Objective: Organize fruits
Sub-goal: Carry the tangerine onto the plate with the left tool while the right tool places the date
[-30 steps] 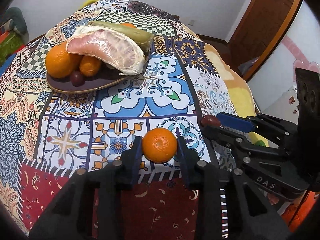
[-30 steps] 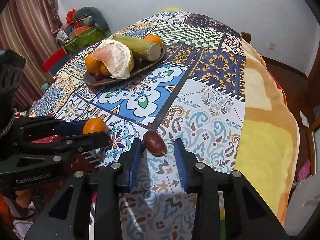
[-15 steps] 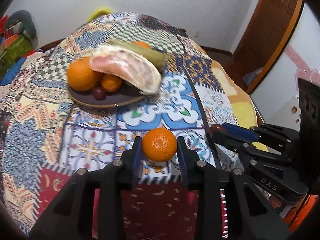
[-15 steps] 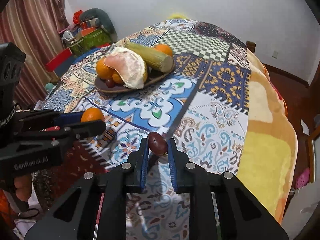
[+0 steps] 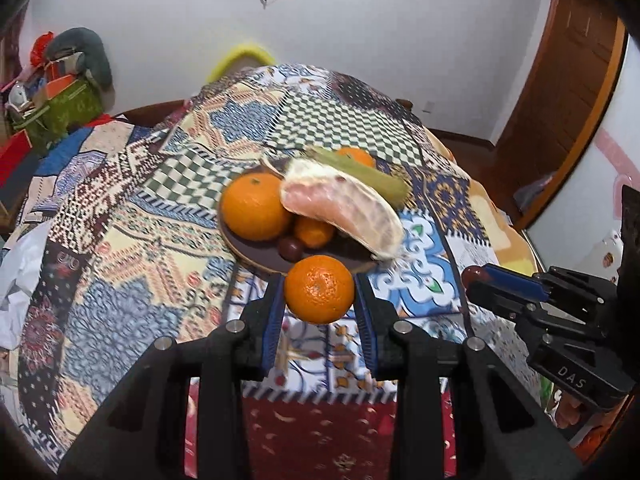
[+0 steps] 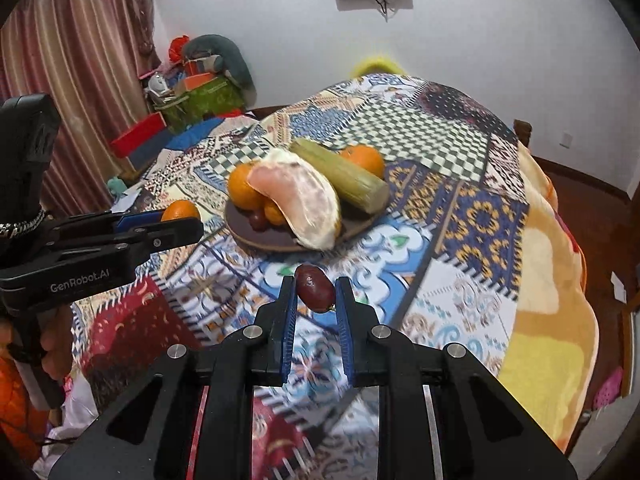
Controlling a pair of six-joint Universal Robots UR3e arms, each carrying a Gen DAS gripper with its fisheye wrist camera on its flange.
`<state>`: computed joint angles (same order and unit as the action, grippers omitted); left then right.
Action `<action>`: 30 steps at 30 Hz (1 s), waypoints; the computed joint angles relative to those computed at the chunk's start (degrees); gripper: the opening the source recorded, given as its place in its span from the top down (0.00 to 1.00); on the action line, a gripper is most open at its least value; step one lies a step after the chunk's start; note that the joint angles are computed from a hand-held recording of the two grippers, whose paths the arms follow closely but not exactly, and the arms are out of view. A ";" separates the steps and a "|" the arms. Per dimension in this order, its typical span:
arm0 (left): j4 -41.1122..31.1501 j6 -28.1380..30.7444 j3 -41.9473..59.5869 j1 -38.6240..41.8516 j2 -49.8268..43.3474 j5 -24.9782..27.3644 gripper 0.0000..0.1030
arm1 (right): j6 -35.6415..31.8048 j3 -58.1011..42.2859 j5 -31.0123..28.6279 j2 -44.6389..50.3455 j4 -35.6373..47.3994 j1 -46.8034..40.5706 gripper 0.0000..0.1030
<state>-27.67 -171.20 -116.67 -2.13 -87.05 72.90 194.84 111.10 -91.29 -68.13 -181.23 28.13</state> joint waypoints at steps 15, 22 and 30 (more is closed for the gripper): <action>2.31 1.02 4.62 2.86 -9.51 -1.14 0.67 | -2.65 -17.62 3.72 12.01 6.60 -0.06 0.83; 3.29 0.94 6.54 3.85 -13.60 -2.61 0.67 | -3.64 -23.80 5.04 16.38 9.41 0.02 0.83; 3.48 1.26 9.19 3.60 -16.78 -3.43 0.67 | -4.68 -27.74 6.35 19.42 11.46 -0.11 0.83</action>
<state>-24.19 -169.94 -107.48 1.47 -103.83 69.47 190.16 83.36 -84.93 -48.71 -169.78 28.02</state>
